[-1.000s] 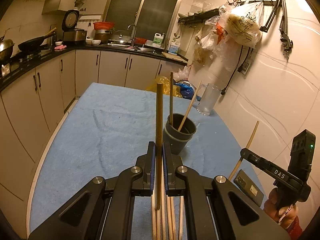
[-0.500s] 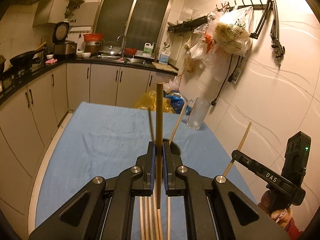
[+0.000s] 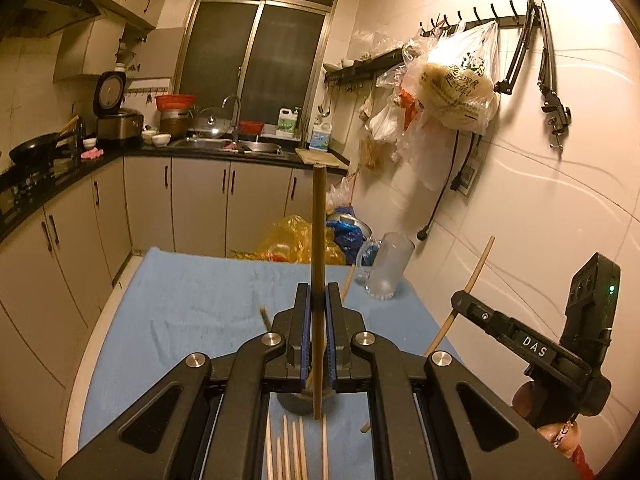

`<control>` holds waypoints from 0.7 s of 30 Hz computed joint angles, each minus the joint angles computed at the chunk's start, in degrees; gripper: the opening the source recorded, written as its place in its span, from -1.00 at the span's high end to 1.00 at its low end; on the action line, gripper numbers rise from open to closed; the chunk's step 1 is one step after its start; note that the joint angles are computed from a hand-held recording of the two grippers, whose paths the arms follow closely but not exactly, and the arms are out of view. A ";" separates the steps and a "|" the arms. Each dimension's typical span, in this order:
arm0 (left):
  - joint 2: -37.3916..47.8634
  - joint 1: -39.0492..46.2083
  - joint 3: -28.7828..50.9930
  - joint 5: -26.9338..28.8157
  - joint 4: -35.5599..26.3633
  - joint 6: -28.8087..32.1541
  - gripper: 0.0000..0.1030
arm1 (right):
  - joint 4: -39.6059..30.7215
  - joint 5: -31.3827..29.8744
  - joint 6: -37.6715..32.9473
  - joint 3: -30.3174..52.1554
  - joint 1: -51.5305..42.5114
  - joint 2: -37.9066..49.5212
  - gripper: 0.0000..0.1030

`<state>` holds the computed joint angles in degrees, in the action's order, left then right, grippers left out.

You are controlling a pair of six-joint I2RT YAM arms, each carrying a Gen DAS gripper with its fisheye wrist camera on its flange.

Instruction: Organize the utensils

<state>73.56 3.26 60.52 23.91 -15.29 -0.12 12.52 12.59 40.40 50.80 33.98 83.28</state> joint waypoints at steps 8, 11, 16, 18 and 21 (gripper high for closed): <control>7.82 -1.93 5.63 -3.06 3.06 -2.70 0.87 | -0.04 1.54 -0.98 8.23 -2.31 6.60 0.85; 10.88 -2.20 6.84 -2.95 3.33 -3.44 0.87 | 0.36 1.99 -0.95 10.65 -2.71 9.86 0.85; 14.32 -2.94 6.99 -2.95 3.86 -3.15 0.87 | 0.27 1.13 0.08 13.51 -3.66 15.33 0.85; 15.36 -3.37 6.72 -3.24 3.94 -2.70 0.87 | 0.02 0.33 0.45 14.10 -3.96 16.95 0.85; 16.48 -3.72 5.93 -4.05 4.57 -2.05 0.87 | -0.52 -1.19 1.36 14.85 -4.25 19.34 0.85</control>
